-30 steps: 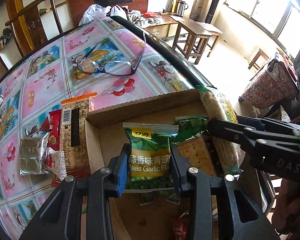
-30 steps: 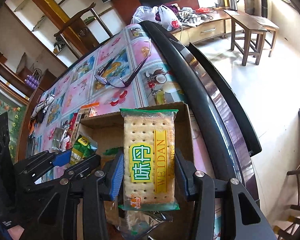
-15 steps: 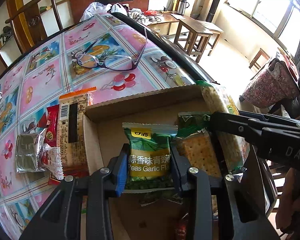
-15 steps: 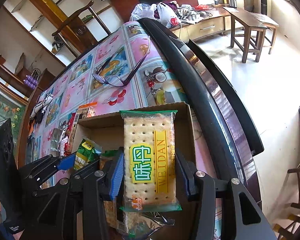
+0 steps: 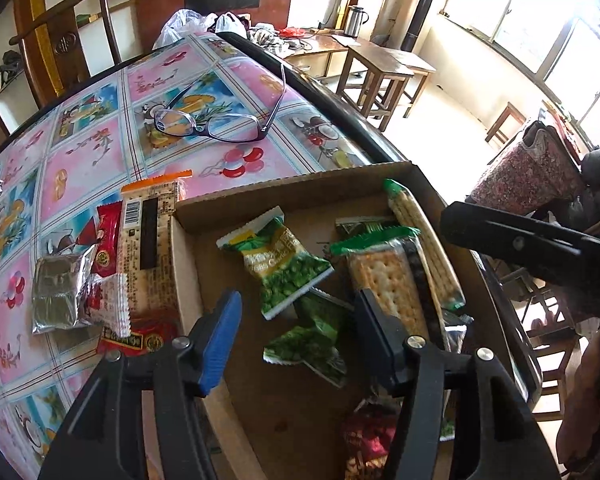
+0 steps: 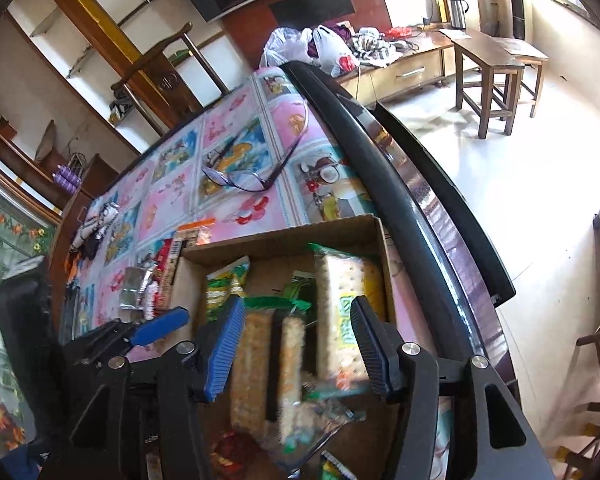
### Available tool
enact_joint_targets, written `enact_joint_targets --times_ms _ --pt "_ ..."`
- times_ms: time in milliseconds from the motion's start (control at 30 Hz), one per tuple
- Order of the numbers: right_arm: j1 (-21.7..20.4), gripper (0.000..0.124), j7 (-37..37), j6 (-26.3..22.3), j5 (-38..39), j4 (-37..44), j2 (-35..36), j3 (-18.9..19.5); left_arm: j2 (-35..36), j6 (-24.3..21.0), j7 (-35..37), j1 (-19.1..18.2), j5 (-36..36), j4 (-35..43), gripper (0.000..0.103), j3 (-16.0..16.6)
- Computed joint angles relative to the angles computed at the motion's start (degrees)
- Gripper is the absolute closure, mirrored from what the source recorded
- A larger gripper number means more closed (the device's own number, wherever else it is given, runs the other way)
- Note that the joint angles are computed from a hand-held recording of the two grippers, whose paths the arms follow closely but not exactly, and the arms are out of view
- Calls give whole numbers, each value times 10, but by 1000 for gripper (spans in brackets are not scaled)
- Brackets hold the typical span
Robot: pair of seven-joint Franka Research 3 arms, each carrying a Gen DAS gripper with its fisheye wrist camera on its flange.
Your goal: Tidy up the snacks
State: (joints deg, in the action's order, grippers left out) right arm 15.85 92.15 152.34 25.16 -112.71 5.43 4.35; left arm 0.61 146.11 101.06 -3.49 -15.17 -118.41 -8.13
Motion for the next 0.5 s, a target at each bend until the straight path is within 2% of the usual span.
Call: enact_joint_targets --times_ms 133,233,367,500 --pt "8 63 18 22 8 -30 -27 5 -32 5 42 0 -41 -28 45 6" --pt "17 63 40 29 2 -47 -41 9 -71 11 88 -6 -89 -63 44 22" --pt "31 63 59 33 -6 -50 -47 17 -136 12 143 -12 -154 -123 41 63" --pt "47 63 68 26 -18 -19 -29 26 -183 13 160 -7 -159 -167 41 98"
